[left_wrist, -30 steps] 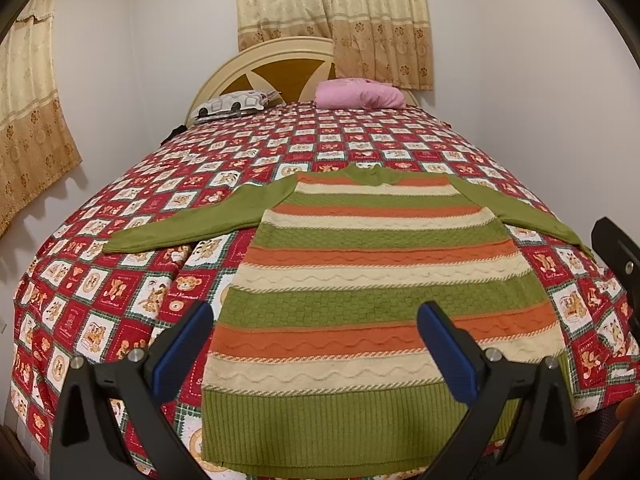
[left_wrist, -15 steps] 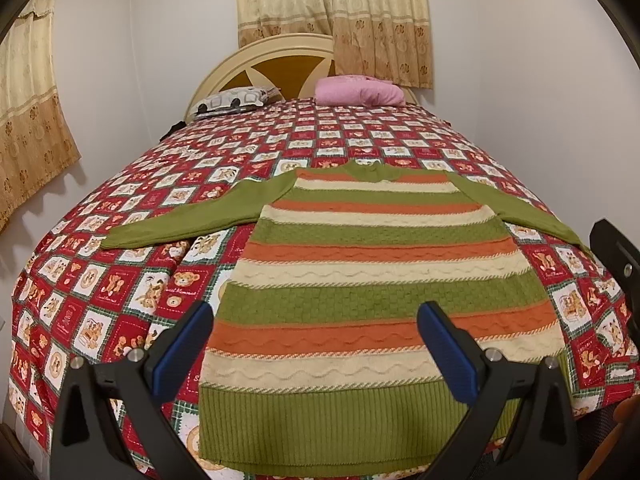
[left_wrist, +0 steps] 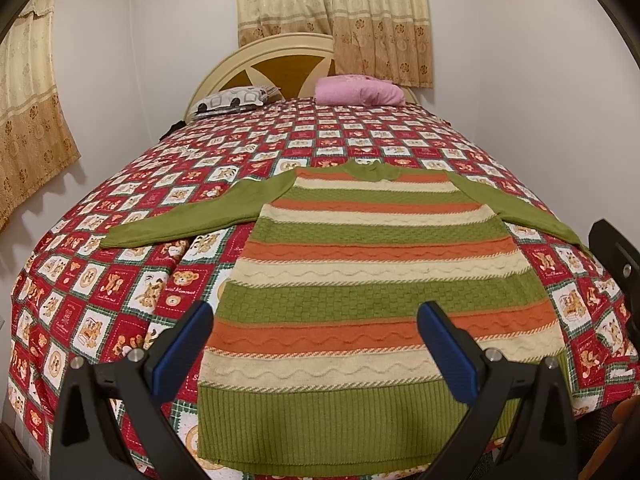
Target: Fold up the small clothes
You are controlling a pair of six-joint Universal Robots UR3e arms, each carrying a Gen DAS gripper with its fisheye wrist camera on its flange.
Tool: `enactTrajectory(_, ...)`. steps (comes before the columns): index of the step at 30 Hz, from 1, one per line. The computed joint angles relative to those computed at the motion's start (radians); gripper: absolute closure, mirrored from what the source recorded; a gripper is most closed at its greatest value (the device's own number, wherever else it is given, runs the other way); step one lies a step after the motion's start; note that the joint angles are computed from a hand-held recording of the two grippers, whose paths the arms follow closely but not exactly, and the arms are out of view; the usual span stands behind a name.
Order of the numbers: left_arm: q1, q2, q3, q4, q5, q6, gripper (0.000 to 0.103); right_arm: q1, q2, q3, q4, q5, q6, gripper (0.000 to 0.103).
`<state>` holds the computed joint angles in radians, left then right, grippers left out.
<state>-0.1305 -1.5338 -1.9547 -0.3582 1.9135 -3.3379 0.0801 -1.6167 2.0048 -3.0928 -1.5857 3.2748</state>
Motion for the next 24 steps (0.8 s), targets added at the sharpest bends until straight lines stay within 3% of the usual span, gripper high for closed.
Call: enactTrajectory(24, 0.001, -0.019, 0.010, -0.015, -0.017, -0.009, 0.000, -0.004, 0.029, -0.009, 0.010, -0.002, -0.012, 0.001)
